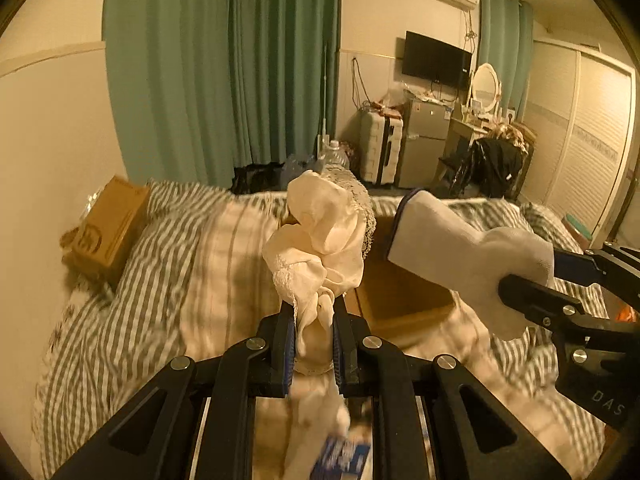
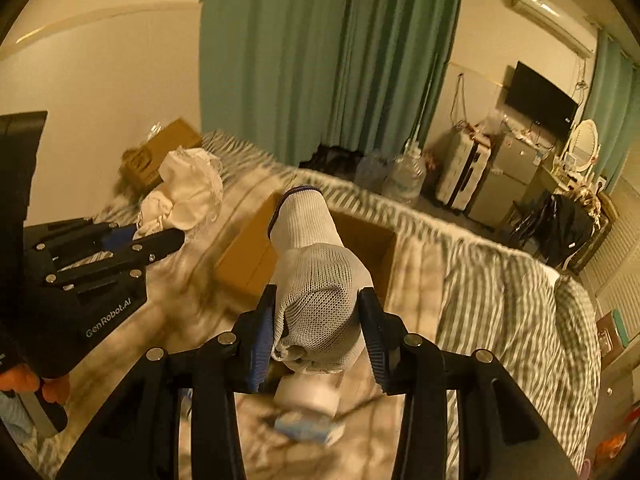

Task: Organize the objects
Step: 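Carry cloth and glove into the box and open both tools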

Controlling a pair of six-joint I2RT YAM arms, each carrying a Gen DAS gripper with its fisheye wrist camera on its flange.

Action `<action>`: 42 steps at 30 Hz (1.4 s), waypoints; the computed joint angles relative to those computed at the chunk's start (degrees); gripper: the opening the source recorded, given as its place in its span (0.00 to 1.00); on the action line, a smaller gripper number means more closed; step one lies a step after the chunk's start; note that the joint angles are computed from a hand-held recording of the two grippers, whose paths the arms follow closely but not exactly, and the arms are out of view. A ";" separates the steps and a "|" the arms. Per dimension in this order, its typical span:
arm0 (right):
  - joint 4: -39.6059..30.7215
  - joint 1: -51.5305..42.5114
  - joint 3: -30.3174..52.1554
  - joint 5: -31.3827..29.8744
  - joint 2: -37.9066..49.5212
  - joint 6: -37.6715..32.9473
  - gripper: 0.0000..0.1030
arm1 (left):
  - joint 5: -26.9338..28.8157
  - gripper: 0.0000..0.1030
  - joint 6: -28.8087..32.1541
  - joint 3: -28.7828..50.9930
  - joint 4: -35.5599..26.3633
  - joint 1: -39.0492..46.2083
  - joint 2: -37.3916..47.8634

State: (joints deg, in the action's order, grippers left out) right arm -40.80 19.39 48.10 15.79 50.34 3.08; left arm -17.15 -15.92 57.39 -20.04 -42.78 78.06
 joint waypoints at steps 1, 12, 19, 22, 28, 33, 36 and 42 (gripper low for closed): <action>1.30 -1.73 0.78 -0.98 1.37 -0.89 0.39 | 0.75 0.15 0.43 1.74 0.51 0.72 1.84; 16.86 -17.33 2.83 -12.93 20.28 -5.81 0.38 | 6.94 0.15 0.78 12.82 5.84 4.71 21.12; 24.69 -22.79 0.05 -17.98 29.43 -7.27 0.38 | 8.67 0.15 0.80 16.06 8.10 4.66 30.19; 27.28 -23.68 -0.77 -19.07 31.98 -7.09 0.38 | 8.93 0.15 0.82 17.32 8.05 4.40 32.39; 30.80 -24.61 -2.81 -20.16 31.95 -5.91 0.73 | 10.03 0.50 0.34 17.68 7.69 4.44 33.93; 28.31 -24.94 -3.37 -18.67 26.88 -5.35 0.74 | 6.85 0.72 0.18 15.49 7.72 3.41 30.66; 25.64 -25.27 -3.84 -18.19 21.81 -4.67 0.82 | 5.52 0.89 -0.75 13.57 6.56 3.07 26.47; 17.90 -24.49 -3.79 -16.68 8.62 -3.51 0.96 | 1.48 0.99 -1.50 8.36 4.76 1.78 15.08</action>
